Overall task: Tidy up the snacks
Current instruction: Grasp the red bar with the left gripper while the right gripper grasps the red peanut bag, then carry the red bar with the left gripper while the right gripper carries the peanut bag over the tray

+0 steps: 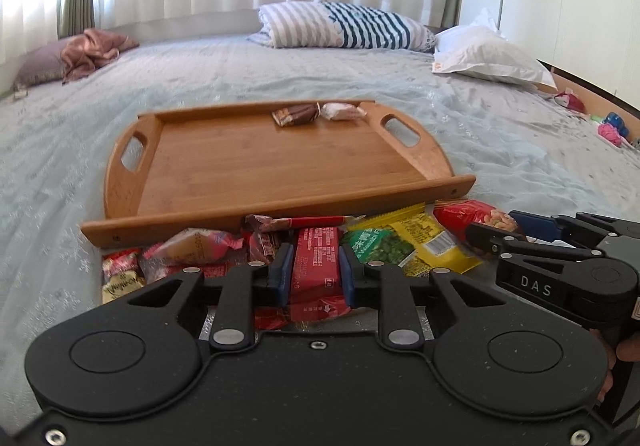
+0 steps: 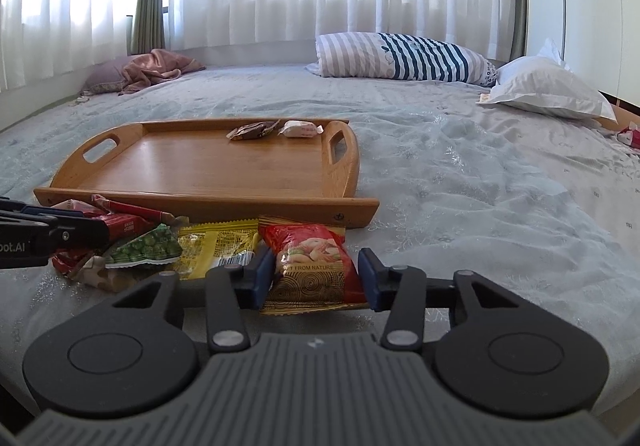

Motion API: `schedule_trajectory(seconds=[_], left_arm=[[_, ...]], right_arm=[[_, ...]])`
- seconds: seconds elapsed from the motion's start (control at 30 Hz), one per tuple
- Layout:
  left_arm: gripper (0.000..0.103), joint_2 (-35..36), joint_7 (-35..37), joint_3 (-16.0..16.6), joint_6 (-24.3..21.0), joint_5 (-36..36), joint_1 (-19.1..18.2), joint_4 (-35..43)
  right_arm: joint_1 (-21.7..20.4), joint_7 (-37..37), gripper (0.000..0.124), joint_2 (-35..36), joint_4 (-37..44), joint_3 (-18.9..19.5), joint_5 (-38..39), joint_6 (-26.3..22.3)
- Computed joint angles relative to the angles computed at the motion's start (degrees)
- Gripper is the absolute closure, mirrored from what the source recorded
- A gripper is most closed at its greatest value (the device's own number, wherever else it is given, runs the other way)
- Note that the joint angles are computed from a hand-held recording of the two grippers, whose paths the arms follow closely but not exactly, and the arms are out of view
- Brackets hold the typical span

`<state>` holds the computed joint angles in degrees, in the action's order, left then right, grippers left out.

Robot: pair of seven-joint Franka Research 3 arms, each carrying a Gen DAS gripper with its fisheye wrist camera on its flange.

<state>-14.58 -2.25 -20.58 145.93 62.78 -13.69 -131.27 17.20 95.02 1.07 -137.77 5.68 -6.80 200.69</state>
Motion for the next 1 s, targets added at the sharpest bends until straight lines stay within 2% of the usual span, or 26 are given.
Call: schedule_trajectory(seconds=[0.17,0.37,0.6,0.77,0.87,1.0], left_arm=[[0.080,-1.62,0.03,-0.18,-0.05,-0.57,-0.32,-0.41],[0.080,-4.26,-1.26,-0.74,0.97,-0.24,0.59,-1.01],[0.080,-5.58,-3.11,-1.71,0.79,2.07,2.59,-0.26],[0.080,-4.31,-4.79,-0.64,1.31,3.00,4.12,1.32],[0.080,-2.86,-5.97,0.52,3.46,3.59,5.16,2.64],[0.080,0.66,-7.55,1.76,5.84,4.65,6.43,5.66]], right_arm=[[0.15,0.72,0.075,-0.86,-0.39,-0.16,0.88,0.36],[1.56,-4.86,0.075,-1.60,-0.40,0.14,8.96,1.85],[2.16,-6.26,0.075,-0.80,1.89,0.10,11.39,2.49],[2.22,-6.02,0.075,1.54,5.52,0.57,11.81,1.86],[1.26,-3.91,0.075,3.36,8.24,1.31,9.72,1.11],[-4.25,6.36,0.075,6.35,12.60,4.98,-0.18,-1.02]])
